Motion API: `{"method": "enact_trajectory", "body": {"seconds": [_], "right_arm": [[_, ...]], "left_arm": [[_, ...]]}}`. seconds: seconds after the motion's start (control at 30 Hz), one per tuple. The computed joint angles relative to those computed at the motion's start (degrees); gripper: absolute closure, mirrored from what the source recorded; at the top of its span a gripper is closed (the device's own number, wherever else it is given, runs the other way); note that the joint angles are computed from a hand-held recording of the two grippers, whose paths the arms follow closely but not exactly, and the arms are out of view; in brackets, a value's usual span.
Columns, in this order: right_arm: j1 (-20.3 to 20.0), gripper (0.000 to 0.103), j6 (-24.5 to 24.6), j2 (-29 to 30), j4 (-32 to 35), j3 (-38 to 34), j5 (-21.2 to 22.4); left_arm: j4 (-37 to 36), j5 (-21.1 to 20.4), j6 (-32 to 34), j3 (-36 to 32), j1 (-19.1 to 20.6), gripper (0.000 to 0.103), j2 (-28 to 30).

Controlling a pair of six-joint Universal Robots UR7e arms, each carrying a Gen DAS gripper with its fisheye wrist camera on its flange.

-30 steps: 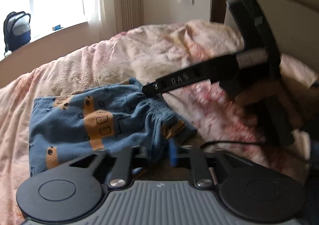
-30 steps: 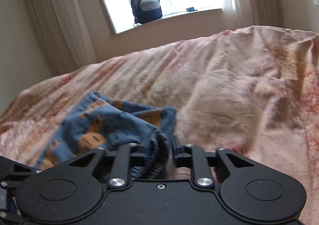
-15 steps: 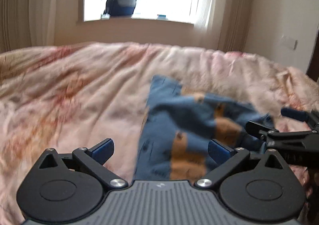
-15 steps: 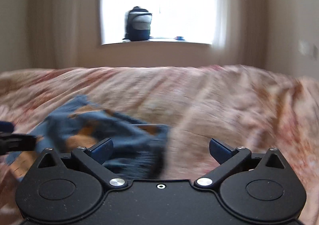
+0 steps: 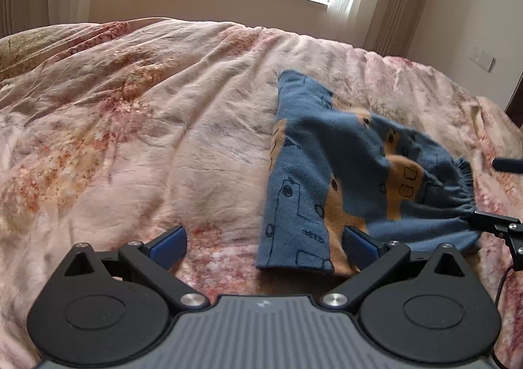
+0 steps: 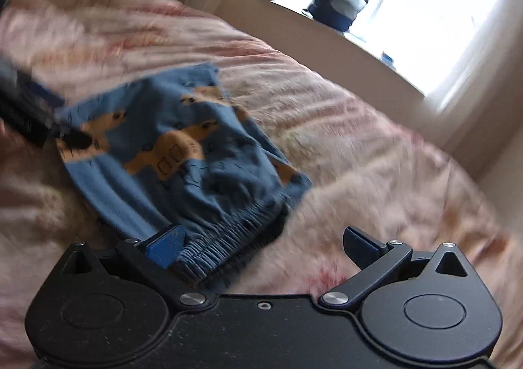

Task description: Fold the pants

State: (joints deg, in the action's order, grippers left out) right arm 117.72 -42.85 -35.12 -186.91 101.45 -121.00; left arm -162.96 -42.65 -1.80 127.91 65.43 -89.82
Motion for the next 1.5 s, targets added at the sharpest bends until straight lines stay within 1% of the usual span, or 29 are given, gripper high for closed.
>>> {"method": "enact_trajectory", "body": {"seconds": [0.07,0.1,0.17,0.23,0.3,0.33,0.37,0.4,0.43,0.47,0.53,0.6,0.63,0.73,0.8,0.83,0.9,0.93,0.97,1.0,1.03,1.07,1.13,1.2,1.3,1.33,1.4,1.47,1.5], "right_arm": [[-0.54,0.001,0.51,0.17,-3.69,0.71,1.77],[-0.23,0.001,1.15,1.22,-6.78,0.43,1.55],[-0.09,0.001,3.65,3.49,-13.21,-0.27,3.79],[0.25,0.001,5.72,6.58,-17.49,-2.18,4.7],[0.84,0.001,3.8,9.96,-19.17,-4.83,3.34],[1.11,0.001,1.63,11.44,-19.05,-6.23,1.78],[1.44,0.001,-1.35,13.04,-19.21,-7.71,-0.93],[1.67,0.001,-4.18,14.17,-19.79,-8.73,-3.58],[1.67,0.001,-7.25,14.89,-21.08,-9.16,-5.66],[1.38,0.001,-8.49,14.34,-21.66,-8.36,-5.76],[0.58,0.001,-6.61,11.32,-20.93,-5.55,-3.86],[-0.77,0.001,-5.26,8.75,-25.18,-2.36,1.45],[-1.17,0.001,-4.28,8.36,-27.66,-1.9,2.8],[-1.82,0.001,2.2,9.6,-31.83,-3.5,3.7],[-2.3,0.001,4.73,10.5,-29.39,-5.14,4.38],[-2.4,0.001,3.98,11.09,-27.65,-5.97,4.55],[-2.04,0.001,0.43,13.74,-27.62,-8.56,2.72],[-1.94,0.001,-1.06,15.28,-27.68,-10.37,1.2],[-1.9,0.001,-1.78,16.19,-27.43,-11.63,-0.2],[-1.99,0.001,-2.35,16.76,-27.48,-12.5,-1.69],[-2.18,0.001,-2.43,17.06,-27.96,-13.09,-3.1],[-2.52,0.001,-1.67,16.73,-28.27,-12.83,-3.45],[-3.29,0.001,1.38,15.42,-28.7,-11.66,-4.17],[-3.76,0.001,3.42,14.7,-30.36,-10.85,-5.99],[-4.59,0.001,8.63,12.13,-32.79,-7.46,-2.47],[-4.44,0.001,9.29,11.65,-33.68,-6.67,-1.3],[-3.88,0.001,8.72,10.96,-32.85,-5.64,0.72],[-3.08,0.001,7.15,10.84,-29.07,-5.71,0.12],[-2.66,0.001,5.71,11.2,-26.37,-6.26,-1.99]], "left_arm": [[-3.24,0.39,1.8,0.15,-0.65,0.0,-0.15],[-7.66,0.1,4.83,0.38,-0.88,0.0,0.37],[-15.66,-1.84,11.85,-0.48,-0.64,0.0,2.71],[-18.38,-1.77,17.15,-3.31,-0.48,0.0,6.31],[-19.36,-1.53,21.97,-6.57,0.5,0.0,10.44],[-19.83,-0.19,24.62,-8.11,1.08,0.0,12.84],[-19.57,3.14,26.21,-9.47,1.4,0.0,15.16],[-18.43,4.31,26.96,-10.47,2.18,0.0,16.37],[-17.09,3.08,26.39,-10.66,2.97,0.0,16.16],[-17.12,0.48,25.12,-10.23,3.83,0.0,15.2],[-13.85,-3.3,21.29,-10.13,4.86,0.0,12.55],[-11.84,-5.29,21.07,-10.82,5.33,0.0,10.97],[-11.97,-6.21,22.08,-11.31,5.38,0.0,10.69],[-13.17,-9.33,27.07,-13.7,5.52,0.0,12.02],[-12.68,-9.81,30.87,-15.82,5.16,0.0,14.49],[-11.82,-10.4,32.65,-16.96,5.2,0.0,15.86],[-8.81,-10.43,37.91,-19.41,5.33,0.0,18.74],[-9.35,-9.13,41.88,-20.37,5.3,0.0,20.53],[-12.26,-7.76,46.08,-21.03,5.4,0.0,22.52],[-14.18,-7.6,48.03,-21.41,5.63,0.0,23.55],[-15.05,-7.88,48.41,-22.05,6.05,0.0,24.27],[-14.28,-7.89,46.8,-22.85,6.37,0.0,24.54],[-9.21,-9.16,40.94,-24.33,7.05,0.0,23.62],[-7.14,-10.68,36.07,-24.75,7.35,0.0,22.24],[-12.45,-11.31,34.77,-22.93,7.17,0.0,20.55],[-13.68,-10.56,34.92,-22.71,7.15,0.0,20.66],[-12.47,-5.69,35.23,-23.98,6.95,0.0,22.26],[-11.47,-1.18,36.24,-25.21,7.01,0.0,24.14],[-11.56,-1.28,35.86,-25.42,7.42,0.0,24.46]]}}
